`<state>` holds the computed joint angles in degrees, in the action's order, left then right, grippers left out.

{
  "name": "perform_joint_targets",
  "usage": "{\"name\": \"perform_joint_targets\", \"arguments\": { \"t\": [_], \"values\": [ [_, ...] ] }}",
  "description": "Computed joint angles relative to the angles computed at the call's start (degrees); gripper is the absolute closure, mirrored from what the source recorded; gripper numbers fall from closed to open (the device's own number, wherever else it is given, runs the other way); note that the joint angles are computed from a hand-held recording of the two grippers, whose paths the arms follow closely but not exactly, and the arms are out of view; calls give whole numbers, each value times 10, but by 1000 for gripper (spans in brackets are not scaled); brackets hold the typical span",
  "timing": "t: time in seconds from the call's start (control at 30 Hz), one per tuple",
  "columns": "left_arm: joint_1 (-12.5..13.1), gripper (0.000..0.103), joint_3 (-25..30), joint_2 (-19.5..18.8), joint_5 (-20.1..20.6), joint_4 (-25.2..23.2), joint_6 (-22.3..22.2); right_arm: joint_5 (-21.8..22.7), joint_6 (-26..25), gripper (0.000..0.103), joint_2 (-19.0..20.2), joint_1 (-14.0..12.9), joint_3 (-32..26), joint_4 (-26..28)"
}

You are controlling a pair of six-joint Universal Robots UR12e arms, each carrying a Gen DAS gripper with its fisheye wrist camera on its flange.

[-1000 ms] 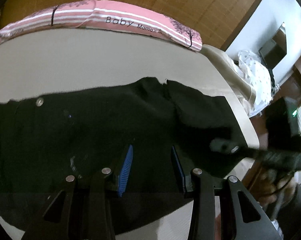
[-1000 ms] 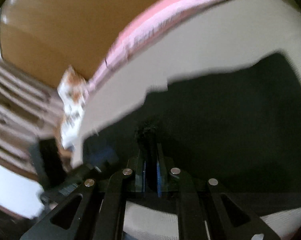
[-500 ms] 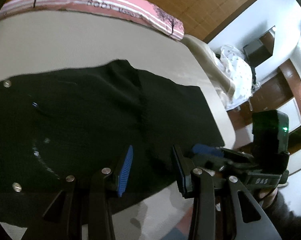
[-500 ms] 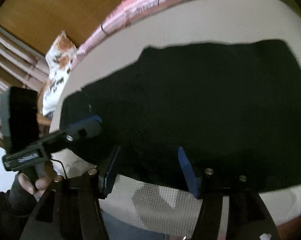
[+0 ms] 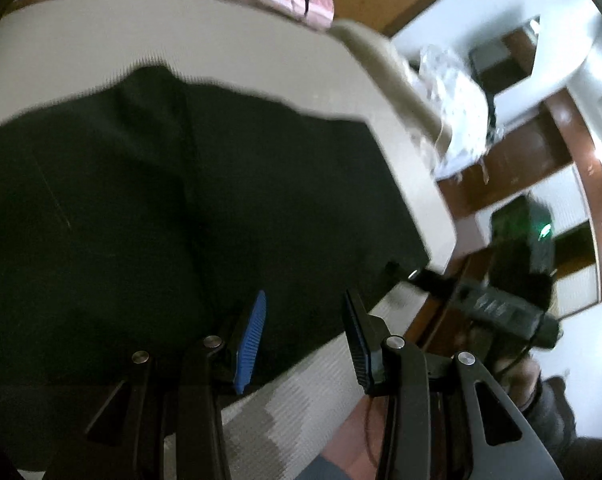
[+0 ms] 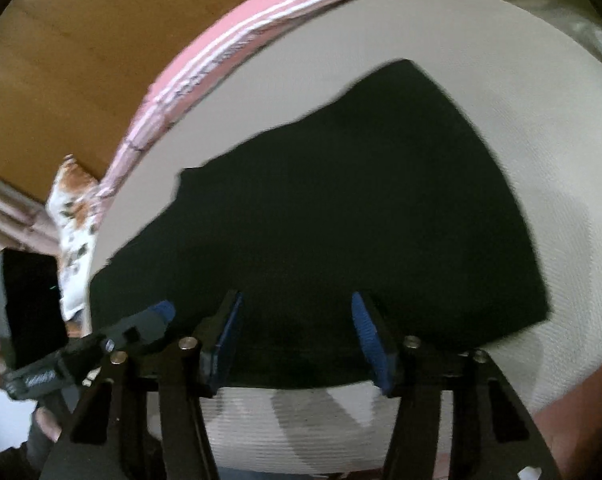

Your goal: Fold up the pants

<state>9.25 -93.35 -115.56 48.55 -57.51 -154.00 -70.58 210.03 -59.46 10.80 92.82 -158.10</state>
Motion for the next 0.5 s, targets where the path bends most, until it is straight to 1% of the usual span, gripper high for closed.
{"name": "perform_joint_targets", "arguments": {
  "t": [0.03,0.1,0.17,0.23,0.33,0.4,0.47,0.5],
  "values": [
    [-1,62,0,-1,8,-7,-1,7,1,61,-2,-3,7,-12],
    [5,62,-6,-2,-10,-3,-11,20,5,61,-5,-8,17,-25],
    [7,62,-5,-3,-11,1,-22,23,5,61,-6,-8,19,-30],
    [6,62,-8,-1,0,10,-21,20,-1,61,-7,-8,17,-20],
    [3,62,-15,7,22,33,-23,-6,-21,58,-8,-1,-1,15],
    [5,62,-22,12,33,61,-34,-35,-45,57,-7,6,-11,24],
    [12,62,-37,20,39,119,-58,-72,-77,57,-3,15,-28,39],
    [17,62,-45,26,44,150,-74,-79,-86,57,0,18,-35,43]
  ]
}}
